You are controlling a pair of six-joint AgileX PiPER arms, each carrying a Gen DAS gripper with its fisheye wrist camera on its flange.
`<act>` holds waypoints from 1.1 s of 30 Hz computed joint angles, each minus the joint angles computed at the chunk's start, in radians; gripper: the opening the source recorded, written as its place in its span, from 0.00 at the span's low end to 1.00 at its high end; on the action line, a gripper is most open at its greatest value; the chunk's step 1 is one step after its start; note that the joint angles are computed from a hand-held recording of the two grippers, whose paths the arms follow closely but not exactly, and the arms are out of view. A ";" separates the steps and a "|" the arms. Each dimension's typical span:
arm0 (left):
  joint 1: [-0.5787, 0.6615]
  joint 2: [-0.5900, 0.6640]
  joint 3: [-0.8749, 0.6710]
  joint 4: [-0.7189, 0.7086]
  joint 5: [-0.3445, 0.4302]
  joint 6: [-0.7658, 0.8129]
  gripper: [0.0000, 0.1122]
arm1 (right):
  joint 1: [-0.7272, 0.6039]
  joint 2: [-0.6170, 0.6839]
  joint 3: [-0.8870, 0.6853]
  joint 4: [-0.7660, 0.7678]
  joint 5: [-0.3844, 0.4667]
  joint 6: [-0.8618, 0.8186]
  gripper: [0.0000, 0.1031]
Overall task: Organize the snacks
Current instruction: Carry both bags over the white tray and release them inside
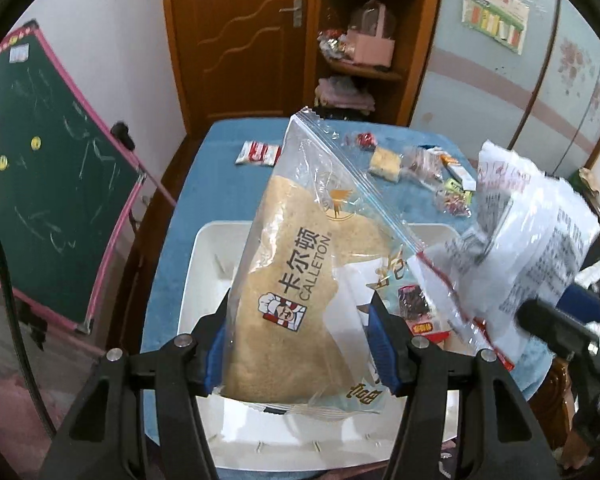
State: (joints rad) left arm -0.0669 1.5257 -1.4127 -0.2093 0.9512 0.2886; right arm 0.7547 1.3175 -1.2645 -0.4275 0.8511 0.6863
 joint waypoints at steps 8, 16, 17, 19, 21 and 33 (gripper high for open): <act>-0.033 0.013 0.019 0.073 0.005 -0.062 0.53 | -0.011 0.043 -0.021 0.065 0.037 -0.052 0.23; -0.070 0.026 0.023 0.120 0.035 -0.112 0.56 | -0.012 0.067 -0.027 0.089 0.077 -0.070 0.25; -0.069 0.027 0.022 0.119 0.038 -0.109 0.57 | -0.011 0.073 -0.033 0.087 0.089 -0.070 0.25; -0.067 0.033 0.019 0.109 0.048 -0.101 0.59 | -0.006 0.085 -0.042 0.086 0.109 -0.075 0.28; -0.058 0.032 0.019 0.085 0.046 -0.083 0.71 | 0.008 0.096 -0.049 0.064 0.129 -0.062 0.33; -0.049 0.011 0.029 0.062 0.032 -0.060 0.76 | 0.072 0.102 -0.073 -0.032 0.170 0.000 0.53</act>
State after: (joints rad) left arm -0.1155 1.5372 -1.3834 -0.1478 0.9829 0.2285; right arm 0.8269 1.4198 -1.3378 -0.4593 1.0211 0.6862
